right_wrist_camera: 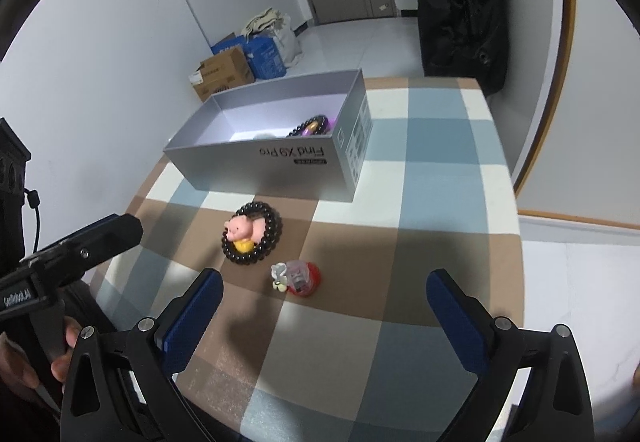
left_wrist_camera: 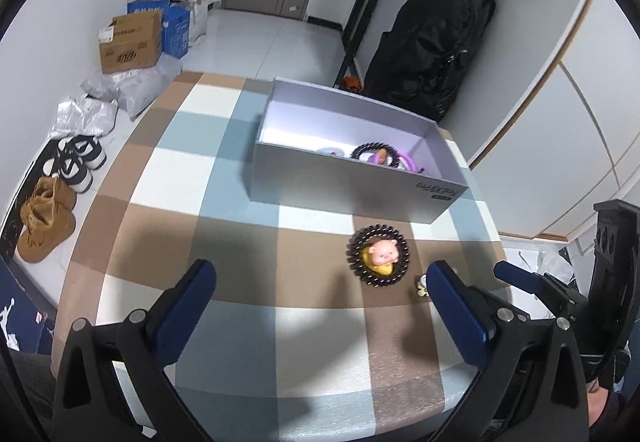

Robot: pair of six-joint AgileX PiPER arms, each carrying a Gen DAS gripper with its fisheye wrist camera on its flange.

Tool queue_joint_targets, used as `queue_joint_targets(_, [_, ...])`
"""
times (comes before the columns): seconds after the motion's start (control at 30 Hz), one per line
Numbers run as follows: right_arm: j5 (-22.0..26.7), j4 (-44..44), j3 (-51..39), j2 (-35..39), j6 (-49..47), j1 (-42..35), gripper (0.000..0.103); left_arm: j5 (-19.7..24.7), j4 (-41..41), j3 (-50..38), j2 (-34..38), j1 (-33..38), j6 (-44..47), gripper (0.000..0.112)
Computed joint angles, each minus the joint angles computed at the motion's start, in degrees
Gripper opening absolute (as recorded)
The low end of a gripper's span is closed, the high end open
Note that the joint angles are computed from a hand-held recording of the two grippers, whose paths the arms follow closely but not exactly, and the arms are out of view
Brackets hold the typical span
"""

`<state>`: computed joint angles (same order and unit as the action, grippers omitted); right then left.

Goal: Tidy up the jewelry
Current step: 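Move both grippers back from the box toward the remaining toys, then grasp the small red-and-white toy with the right gripper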

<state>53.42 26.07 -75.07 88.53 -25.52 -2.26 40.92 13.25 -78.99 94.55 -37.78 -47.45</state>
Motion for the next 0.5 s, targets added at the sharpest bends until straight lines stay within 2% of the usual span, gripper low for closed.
queue_joint_targets(0.17, [0.28,-0.88,0.02,0.59,-0.57,1.14,0.085,-1.15,-1.26,1.45,-0.68,0.51,1.59,0.102])
queue_joint_targets(0.33, [1.09,0.75,-1.02,2.30,-0.97,0.69,0.064,-2.73,-1.00,3.02,-1.59,1.19,0.66,0.102])
queue_joint_targets(0.5, [1.61,2.48,-1.68,3.37,-1.15,0.82,0.051,-4.68,-0.76,4.57,-2.68,1.71,-0.42,0.102])
